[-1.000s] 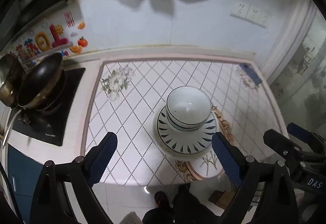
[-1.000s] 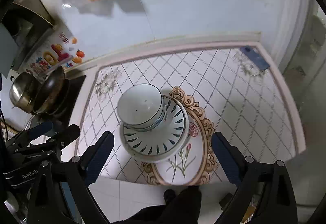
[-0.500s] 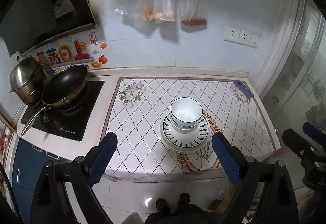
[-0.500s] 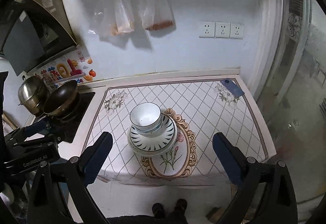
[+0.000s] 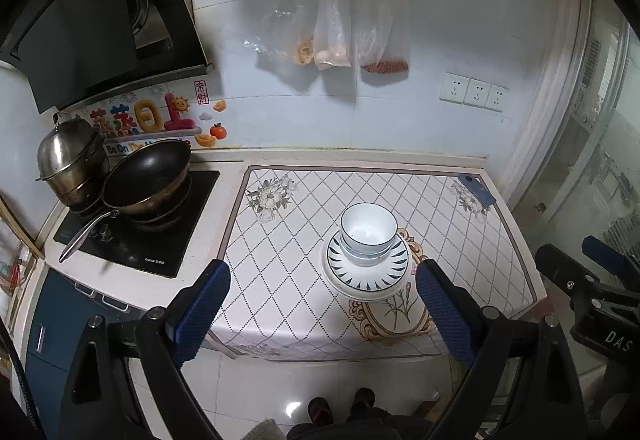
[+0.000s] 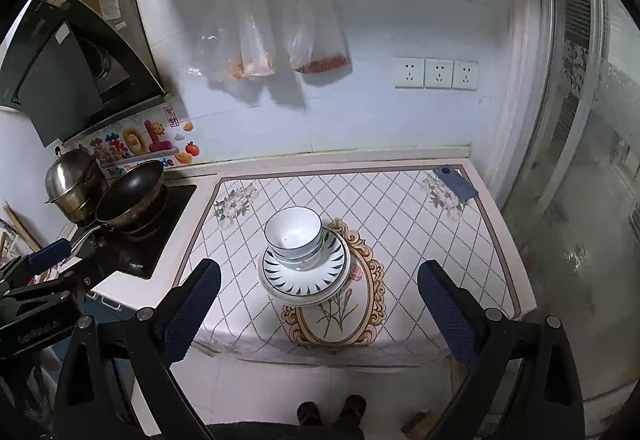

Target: Organize plates and bowls

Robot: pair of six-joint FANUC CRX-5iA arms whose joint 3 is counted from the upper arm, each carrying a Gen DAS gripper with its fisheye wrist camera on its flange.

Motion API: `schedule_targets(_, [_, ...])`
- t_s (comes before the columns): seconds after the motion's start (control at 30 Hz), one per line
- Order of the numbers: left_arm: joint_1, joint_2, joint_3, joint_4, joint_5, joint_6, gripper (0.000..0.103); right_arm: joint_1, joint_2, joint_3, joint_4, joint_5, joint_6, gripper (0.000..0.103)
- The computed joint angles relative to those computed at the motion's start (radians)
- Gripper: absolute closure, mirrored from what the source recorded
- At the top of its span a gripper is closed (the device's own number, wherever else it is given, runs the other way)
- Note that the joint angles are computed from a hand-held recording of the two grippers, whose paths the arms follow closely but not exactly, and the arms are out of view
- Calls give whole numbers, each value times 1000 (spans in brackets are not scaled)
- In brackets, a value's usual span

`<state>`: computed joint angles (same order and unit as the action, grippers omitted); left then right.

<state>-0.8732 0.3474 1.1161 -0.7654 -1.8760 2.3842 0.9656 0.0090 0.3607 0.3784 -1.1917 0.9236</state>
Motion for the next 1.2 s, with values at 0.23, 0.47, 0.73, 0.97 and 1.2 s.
schedule_targets(0.23, [-4, -3, -4, 0, -3, 4, 8, 8, 1, 7, 0, 0, 8, 2])
schedule_targets(0.47, [-5, -17, -26, -2, 15, 6, 8, 9, 8, 14, 5, -7, 5, 2])
schedule_targets(0.73, [2, -22, -34, 6, 25, 1, 8, 16, 14, 15, 29, -14, -13, 2])
schedule_targets(0.97, [15, -22, -35, 26, 31, -2, 8, 14, 19, 20, 24, -23, -14, 2])
schedule_targets(1.2, [21, -22, -37, 38, 35, -7, 8, 11, 15, 10, 25, -26, -23, 2])
